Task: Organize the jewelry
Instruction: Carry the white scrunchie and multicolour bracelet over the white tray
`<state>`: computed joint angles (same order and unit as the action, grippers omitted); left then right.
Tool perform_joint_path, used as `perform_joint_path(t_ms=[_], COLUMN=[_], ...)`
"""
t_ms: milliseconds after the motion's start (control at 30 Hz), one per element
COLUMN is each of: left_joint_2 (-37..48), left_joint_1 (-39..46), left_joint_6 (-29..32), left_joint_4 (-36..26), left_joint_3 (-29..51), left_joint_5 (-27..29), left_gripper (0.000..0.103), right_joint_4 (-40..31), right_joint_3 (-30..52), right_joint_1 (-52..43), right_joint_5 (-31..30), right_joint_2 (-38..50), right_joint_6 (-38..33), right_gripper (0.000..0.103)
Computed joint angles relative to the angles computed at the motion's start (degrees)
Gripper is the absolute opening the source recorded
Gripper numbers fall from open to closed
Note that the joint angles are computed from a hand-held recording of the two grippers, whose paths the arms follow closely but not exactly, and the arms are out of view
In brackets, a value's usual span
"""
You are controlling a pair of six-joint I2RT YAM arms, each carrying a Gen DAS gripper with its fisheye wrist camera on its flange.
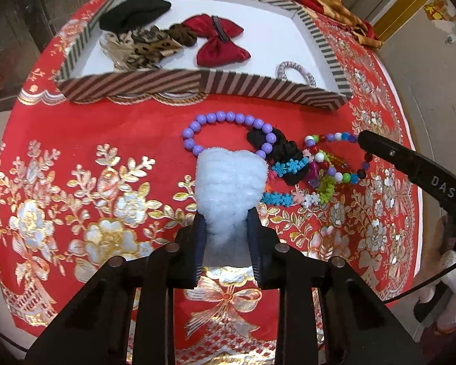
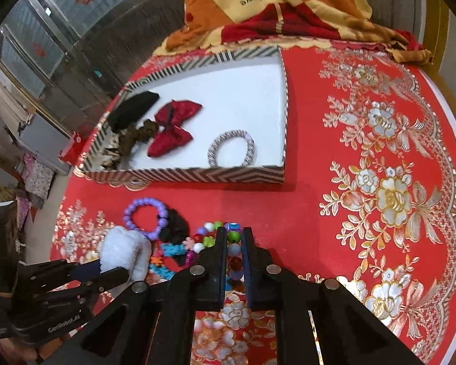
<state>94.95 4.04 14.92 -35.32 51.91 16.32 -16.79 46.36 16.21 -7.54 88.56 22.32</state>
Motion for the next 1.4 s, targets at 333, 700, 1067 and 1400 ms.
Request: perform_joint_path(t_ms=[333,700,1067,1400], left_joint_2=[-6.7,-6.1,2.67,18.1], left_joint_1=[3.66,4.06,3.67,2.96], left_joint_6=[3.05,3.59,3.7,3.47], left_joint_4=[-5.26,-5.19,-4.7,-10.06], left_joint_3=[2.88,8.7,20.08,40.42], left_joint_5=[1.96,-0.51,-3.1,-3.76], left_gripper=[0.023,0.023,0.023,0.023], right_joint_4=[-4.85,-9.17,-11.13,-13.09], right_joint_3=[3.56,10.84,21.14,34.1], right_joint_1=[2.45,3.1,1.44,-0.96], right_joint_5=[2.01,4.19,4.23,3.39], right_joint_2=[-5.48,-5.49,2.93,16.4], right_joint_6=[-0.28,-2.52,-5.03,-6.06], right_gripper=[0.009,0.009,0.009,0.009])
